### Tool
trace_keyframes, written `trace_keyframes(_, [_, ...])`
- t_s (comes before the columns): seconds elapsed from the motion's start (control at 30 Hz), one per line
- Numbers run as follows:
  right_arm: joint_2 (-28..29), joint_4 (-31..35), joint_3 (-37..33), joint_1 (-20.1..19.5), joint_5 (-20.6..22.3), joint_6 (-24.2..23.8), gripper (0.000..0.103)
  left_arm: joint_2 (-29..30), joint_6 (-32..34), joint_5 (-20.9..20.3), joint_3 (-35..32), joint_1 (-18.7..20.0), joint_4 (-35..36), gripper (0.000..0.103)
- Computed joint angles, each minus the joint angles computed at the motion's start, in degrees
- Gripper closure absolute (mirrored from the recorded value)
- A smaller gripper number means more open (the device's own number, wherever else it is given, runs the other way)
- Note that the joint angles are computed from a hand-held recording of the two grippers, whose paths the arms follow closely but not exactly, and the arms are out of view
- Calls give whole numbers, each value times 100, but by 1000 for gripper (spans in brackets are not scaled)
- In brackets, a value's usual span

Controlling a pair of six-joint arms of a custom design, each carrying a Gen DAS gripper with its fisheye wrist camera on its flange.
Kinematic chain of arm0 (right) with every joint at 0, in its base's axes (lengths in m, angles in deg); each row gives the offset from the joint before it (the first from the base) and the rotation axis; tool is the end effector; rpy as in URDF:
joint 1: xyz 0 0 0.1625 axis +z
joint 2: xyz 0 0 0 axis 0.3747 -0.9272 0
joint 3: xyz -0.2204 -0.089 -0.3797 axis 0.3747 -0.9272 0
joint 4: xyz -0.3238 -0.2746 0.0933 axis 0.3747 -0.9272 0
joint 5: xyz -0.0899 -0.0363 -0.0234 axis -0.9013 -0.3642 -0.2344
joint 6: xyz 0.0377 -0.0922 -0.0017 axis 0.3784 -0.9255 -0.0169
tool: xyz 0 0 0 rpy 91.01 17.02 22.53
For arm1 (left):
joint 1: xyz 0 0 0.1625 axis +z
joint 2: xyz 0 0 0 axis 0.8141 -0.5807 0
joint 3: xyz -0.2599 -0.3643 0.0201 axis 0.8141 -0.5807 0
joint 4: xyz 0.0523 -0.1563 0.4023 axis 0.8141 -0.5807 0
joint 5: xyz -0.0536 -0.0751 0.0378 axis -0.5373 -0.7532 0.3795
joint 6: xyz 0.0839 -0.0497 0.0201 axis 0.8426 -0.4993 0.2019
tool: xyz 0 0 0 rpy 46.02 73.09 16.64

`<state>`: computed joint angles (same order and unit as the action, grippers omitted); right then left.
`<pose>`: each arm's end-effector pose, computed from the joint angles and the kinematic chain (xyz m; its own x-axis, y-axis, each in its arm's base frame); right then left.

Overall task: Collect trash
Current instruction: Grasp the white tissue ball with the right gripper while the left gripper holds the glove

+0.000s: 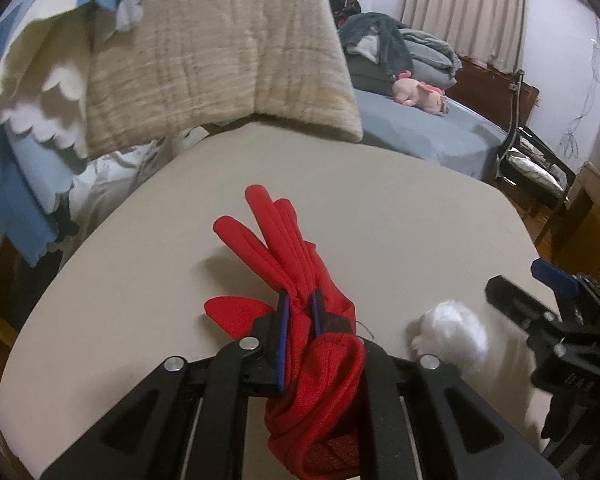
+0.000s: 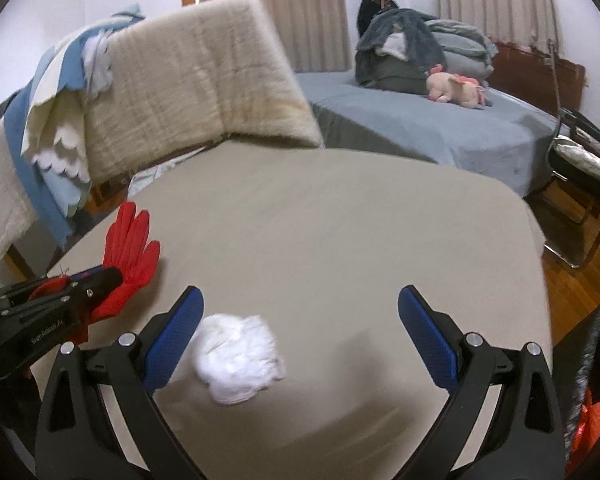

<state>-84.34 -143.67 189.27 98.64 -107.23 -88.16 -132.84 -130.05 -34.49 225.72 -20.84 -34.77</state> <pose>0.3519 -0.3938 -0.0952 -0.5542 -0.6985 0.4527 -0.8300 0.5050 -0.2370 0.0110 -0.2638 0.2715 -0.6935 -0.5002 -0.5185 0.1865 0.5705 -0.7998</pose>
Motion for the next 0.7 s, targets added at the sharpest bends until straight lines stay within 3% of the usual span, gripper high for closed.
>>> trace_keyframes(0.17, [124,246,-70,87,-102,-10,8,-296,-657,-204,-32,-238,878,92])
trace_keyframes(0.27, [164,413,-123,123,-132,7,10,-370,-682,-241,-9,-260,922,92])
trace_keyframes(0.33, [179,476,-137,134,-140,-28,24,-419,-672,-247,13,-268,917,92])
trace_keyframes(0.47, [178,724,-179,136,-130,-5,31,-451,-576,-232,46,-229,797,92])
trace_keyframes(0.7, [97,1284,-177,96,58,51,58,-439,-579,-278,88,-262,723,92])
